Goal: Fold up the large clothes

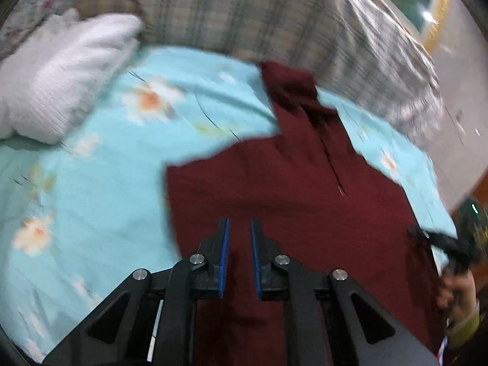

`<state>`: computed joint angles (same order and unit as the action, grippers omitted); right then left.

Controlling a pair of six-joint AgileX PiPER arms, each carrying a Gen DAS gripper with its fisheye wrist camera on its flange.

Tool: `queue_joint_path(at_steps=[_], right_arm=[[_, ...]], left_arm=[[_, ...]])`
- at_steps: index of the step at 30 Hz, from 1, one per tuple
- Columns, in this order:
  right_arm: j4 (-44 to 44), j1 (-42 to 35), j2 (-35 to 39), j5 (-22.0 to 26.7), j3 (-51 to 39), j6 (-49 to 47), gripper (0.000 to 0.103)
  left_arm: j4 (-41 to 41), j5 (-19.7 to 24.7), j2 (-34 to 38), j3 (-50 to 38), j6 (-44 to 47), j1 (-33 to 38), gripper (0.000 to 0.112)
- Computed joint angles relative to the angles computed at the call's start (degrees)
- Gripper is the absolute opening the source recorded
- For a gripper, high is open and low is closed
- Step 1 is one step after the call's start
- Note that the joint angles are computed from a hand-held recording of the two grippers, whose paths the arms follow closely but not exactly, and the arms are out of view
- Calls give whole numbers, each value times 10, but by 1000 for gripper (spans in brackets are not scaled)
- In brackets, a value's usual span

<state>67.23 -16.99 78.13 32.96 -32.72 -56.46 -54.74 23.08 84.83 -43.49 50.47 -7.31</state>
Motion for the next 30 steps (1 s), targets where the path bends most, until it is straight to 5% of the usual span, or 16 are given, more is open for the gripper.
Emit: queue_joint_path(at_steps=[4, 7, 10, 17, 20, 25, 30], right_arm=[[37, -63, 34, 37, 10, -19, 13], [5, -51, 8, 34, 1, 21, 20], [52, -62, 29, 98, -29, -1, 37], [163, 26, 120, 149, -144, 10, 37], [213, 69, 188, 161, -217, 33, 37], [270, 111, 312, 182, -356, 118, 37], [147, 146, 448, 140, -565, 333, 43]], left_arm=[[49, -41, 38, 22, -58, -31, 16], [77, 8, 40, -14, -106, -13, 16], [58, 60, 46, -64, -117, -1, 26], [44, 130, 127, -236, -195, -14, 42], [72, 156, 199, -351, -257, -21, 45], [91, 269, 372, -628, -364, -19, 53], [176, 345, 534, -915, -494, -41, 57]])
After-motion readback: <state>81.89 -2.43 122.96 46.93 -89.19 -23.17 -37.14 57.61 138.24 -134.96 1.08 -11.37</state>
